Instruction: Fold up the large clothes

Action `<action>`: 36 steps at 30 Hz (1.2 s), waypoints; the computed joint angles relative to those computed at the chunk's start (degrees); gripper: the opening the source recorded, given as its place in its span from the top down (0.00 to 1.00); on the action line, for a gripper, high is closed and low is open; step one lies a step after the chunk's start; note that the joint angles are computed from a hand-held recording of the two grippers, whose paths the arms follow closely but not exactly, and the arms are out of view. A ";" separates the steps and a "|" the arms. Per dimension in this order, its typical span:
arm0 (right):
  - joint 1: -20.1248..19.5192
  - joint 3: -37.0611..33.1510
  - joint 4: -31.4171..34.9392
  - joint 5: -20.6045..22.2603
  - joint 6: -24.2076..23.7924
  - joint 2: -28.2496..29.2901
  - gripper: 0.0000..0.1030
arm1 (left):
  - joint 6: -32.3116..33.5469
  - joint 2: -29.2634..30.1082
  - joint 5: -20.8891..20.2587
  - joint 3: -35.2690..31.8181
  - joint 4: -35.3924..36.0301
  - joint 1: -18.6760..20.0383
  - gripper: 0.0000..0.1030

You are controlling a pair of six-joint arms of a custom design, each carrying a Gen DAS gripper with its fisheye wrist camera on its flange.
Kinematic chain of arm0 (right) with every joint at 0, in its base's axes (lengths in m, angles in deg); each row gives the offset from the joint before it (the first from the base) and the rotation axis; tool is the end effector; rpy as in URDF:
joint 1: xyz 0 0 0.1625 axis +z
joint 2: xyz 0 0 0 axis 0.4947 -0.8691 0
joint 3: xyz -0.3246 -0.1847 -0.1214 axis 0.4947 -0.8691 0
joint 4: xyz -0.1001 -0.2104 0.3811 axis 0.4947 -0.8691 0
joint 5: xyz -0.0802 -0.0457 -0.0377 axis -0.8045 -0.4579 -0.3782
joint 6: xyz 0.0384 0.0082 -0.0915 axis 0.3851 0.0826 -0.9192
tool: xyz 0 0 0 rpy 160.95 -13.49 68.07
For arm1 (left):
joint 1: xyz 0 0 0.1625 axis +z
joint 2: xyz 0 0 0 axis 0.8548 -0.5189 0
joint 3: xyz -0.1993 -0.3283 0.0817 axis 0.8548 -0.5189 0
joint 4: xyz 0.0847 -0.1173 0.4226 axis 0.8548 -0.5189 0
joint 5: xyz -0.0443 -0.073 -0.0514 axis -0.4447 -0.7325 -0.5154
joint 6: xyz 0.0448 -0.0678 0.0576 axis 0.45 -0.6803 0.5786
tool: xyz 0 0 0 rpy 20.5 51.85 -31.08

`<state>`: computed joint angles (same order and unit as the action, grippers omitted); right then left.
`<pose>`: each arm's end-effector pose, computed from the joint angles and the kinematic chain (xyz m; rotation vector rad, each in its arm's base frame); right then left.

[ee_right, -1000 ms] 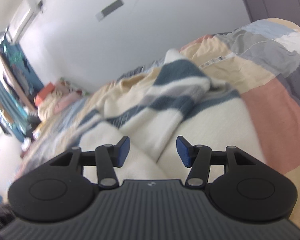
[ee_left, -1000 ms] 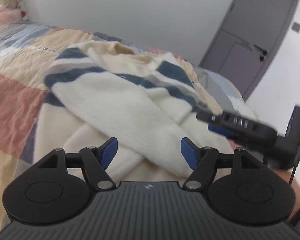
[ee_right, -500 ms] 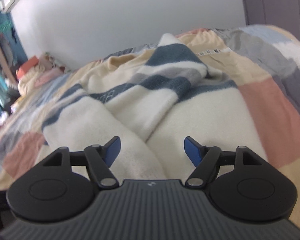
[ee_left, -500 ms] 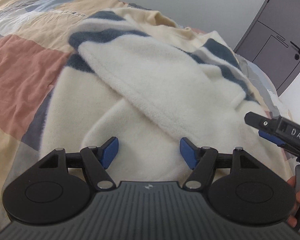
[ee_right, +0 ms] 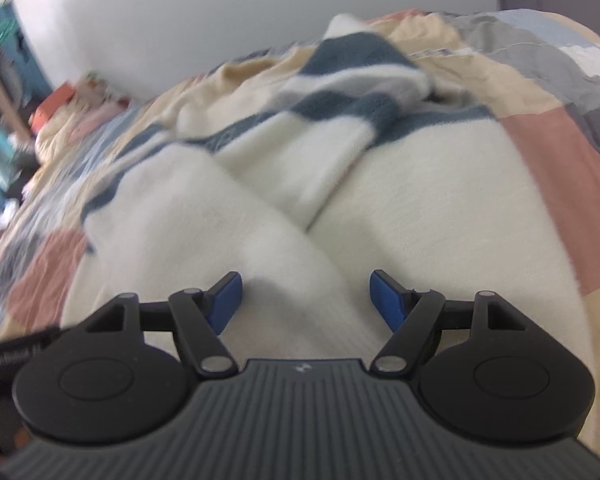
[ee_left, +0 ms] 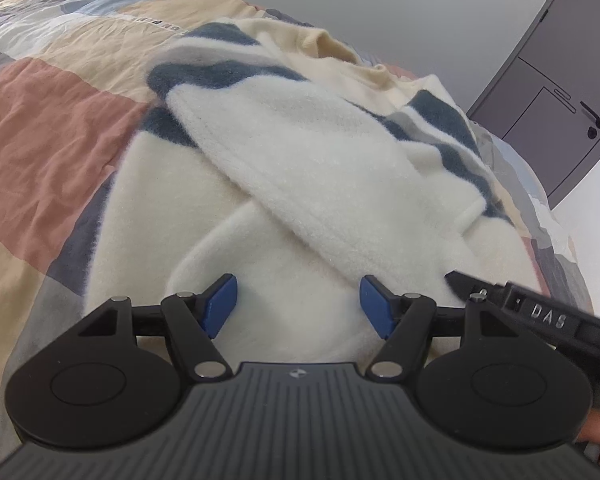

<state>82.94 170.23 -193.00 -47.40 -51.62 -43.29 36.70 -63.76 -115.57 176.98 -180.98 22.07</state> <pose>0.3203 -0.5915 -0.0371 0.1000 -2.4009 1.1151 0.0644 -0.6178 0.3080 0.3861 2.6734 -0.8822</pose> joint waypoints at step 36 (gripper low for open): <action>-1.07 -0.97 -3.50 -7.00 -1.95 -1.18 0.88 | -7.57 -1.18 -0.28 -1.19 -0.41 2.69 0.29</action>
